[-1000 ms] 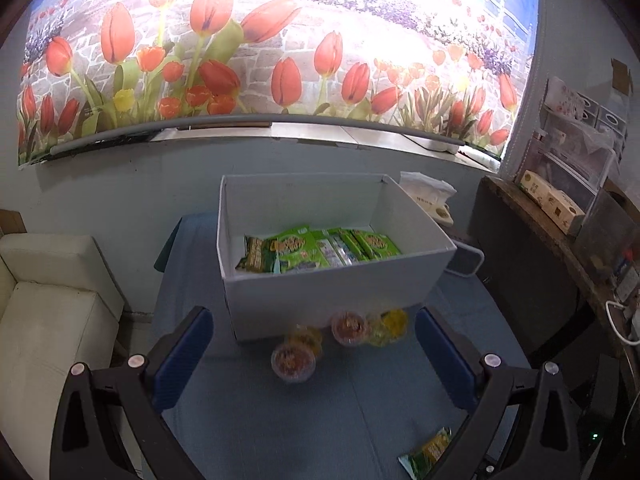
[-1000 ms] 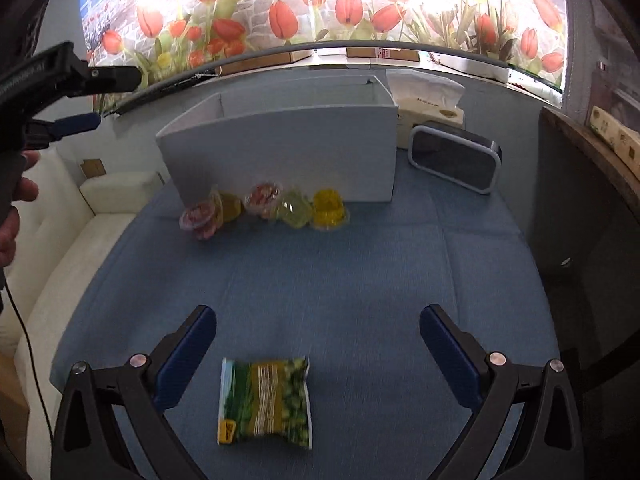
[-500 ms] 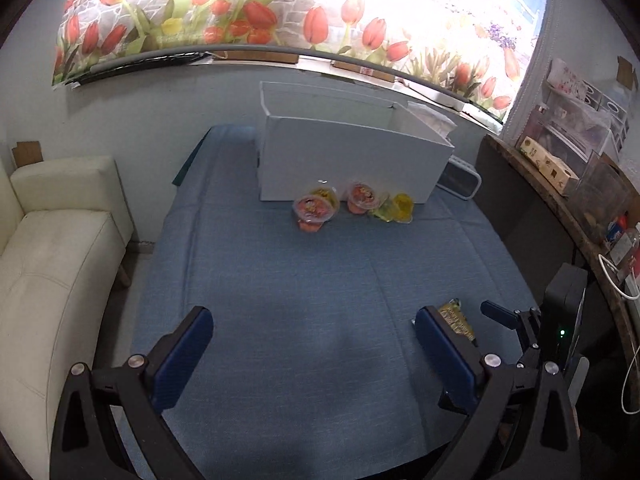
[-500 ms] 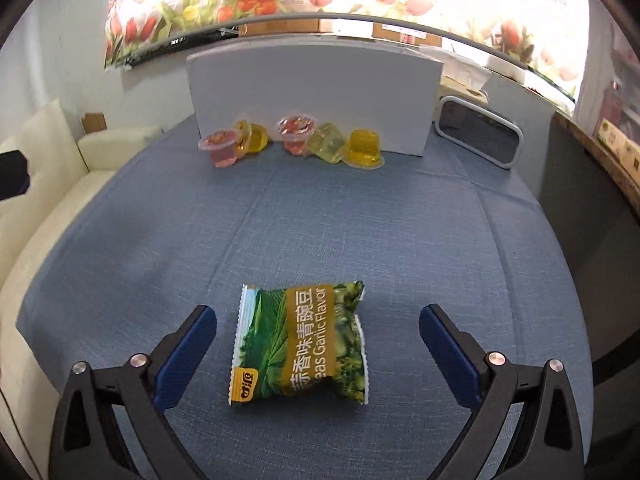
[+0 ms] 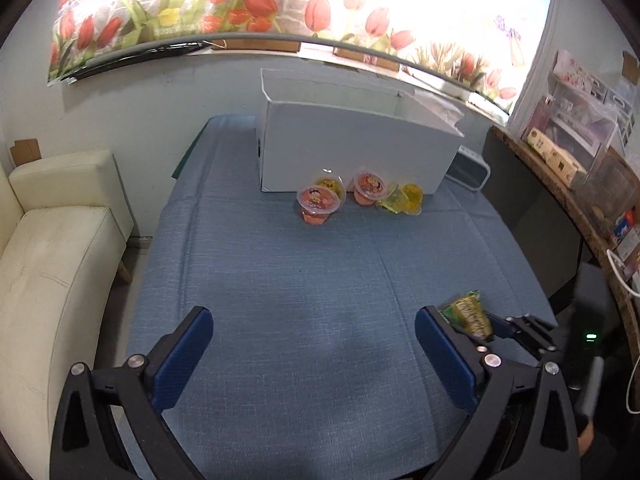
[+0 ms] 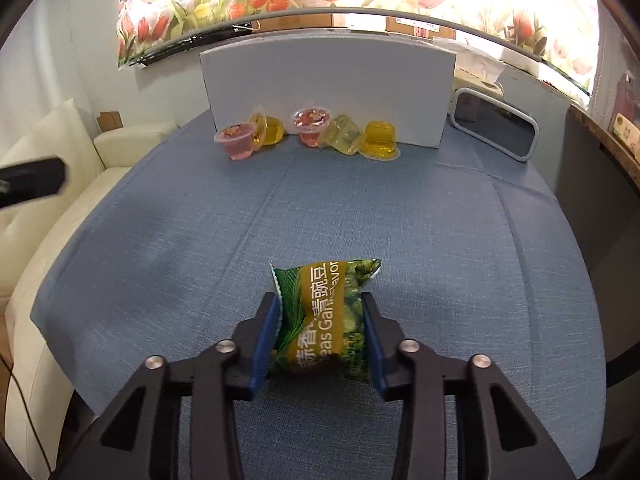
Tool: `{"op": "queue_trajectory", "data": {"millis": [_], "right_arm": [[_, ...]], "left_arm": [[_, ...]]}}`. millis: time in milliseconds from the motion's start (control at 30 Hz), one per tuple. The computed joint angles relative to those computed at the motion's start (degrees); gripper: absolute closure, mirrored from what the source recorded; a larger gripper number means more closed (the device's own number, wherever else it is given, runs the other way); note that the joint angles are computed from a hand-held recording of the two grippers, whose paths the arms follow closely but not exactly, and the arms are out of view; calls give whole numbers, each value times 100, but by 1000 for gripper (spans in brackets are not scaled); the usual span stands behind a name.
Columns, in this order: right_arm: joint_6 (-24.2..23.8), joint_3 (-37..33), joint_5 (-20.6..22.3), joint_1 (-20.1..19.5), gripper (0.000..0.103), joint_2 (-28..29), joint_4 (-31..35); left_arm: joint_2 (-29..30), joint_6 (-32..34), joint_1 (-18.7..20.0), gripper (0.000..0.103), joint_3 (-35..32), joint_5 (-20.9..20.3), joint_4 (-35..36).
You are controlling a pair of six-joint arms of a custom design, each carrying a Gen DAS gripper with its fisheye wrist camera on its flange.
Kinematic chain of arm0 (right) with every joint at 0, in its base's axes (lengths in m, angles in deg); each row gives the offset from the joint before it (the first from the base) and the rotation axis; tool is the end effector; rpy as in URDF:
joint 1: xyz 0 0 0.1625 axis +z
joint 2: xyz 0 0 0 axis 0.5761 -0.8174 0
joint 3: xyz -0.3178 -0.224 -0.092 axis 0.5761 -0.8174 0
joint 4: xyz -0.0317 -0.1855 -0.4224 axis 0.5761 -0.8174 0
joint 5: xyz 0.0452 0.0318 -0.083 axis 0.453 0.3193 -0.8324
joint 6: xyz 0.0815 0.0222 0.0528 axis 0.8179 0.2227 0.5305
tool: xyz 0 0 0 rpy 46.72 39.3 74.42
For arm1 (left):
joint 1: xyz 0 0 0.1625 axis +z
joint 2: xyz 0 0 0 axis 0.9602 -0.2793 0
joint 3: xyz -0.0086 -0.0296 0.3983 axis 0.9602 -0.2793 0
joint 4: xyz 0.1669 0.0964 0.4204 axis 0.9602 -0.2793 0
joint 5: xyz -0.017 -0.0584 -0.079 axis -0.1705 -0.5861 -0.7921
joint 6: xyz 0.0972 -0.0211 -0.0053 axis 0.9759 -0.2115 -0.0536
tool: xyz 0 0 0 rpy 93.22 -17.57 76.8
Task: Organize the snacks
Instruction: 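Move the left tool toward the jelly cups while the right holds the pea bag, then grasp a pink jelly cup with the left tool while the right holds the pea bag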
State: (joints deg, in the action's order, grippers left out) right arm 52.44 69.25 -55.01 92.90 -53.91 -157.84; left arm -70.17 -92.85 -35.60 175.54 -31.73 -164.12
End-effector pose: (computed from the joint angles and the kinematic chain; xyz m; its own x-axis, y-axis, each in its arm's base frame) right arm 0.3275 -0.3016 -0.0618 -0.6674 -0.4133 0.6195 -0.6674 0.7010 -0.2514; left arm -0.0127 -0.2811 0.3012 -0.8260 -0.0474 -0.5617 0.3485 0.7402 -0.5750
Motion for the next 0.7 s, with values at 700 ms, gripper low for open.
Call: {"op": "queue_trajectory", "data": {"millis": [700], "right_arm": [[163, 692, 282, -42, 63, -1040, -253]], "left_arm": [[5787, 4089, 2644, 0, -1250, -632, -6807]]}}
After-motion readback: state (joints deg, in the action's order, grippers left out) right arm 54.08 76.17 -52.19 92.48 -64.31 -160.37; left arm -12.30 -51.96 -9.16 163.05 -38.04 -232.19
